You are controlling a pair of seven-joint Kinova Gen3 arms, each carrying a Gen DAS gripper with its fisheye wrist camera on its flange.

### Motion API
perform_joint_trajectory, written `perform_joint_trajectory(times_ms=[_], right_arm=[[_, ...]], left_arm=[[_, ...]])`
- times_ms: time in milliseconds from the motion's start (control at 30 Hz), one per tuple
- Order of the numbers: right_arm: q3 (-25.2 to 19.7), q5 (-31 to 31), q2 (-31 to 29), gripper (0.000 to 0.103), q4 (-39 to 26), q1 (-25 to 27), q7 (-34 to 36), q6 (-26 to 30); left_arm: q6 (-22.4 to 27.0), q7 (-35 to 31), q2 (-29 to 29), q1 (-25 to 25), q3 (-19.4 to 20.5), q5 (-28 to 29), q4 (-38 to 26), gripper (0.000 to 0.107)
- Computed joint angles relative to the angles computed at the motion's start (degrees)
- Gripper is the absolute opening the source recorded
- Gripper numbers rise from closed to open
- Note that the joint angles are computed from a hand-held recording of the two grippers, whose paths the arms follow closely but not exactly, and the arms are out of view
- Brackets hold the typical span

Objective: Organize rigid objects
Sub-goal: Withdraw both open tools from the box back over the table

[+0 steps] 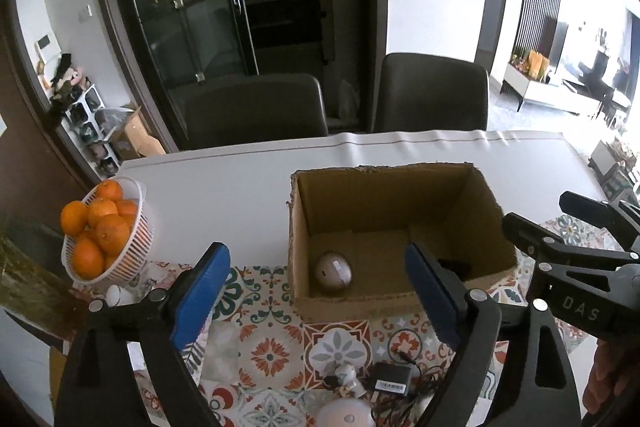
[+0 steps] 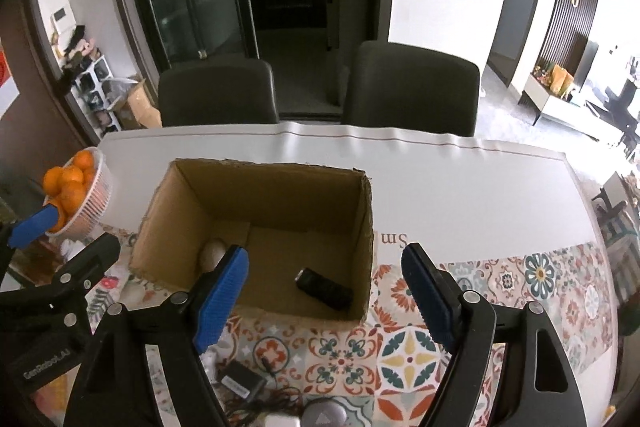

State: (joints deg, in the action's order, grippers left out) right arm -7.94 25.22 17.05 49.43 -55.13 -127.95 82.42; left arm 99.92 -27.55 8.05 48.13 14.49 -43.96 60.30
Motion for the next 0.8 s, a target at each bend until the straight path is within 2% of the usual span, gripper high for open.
perform_joint_trajectory(times_ms=[200, 467, 800], right_arm=[[-1.5, 5.1, -4.1, 0.081, 5.0, -3.3, -4.6, -0.8], [-5.9, 9.7, -8.5, 0.082, 10.8, -4.3, -10.6, -2.4], [-11.9, 15.9, -13.0, 0.085, 19.1, -5.1, -18.5, -3.2]], left_arm=[[4.3, 4.5, -0.9, 4.9, 2.1, -5.3, 1.0, 0.096], [9.6, 9.6, -1.5, 10.1, 5.3, -10.3, 2.5, 0.099], [13.5, 16.5, -1.9, 14.9, 7.7, -12.3, 5.6, 0.099]])
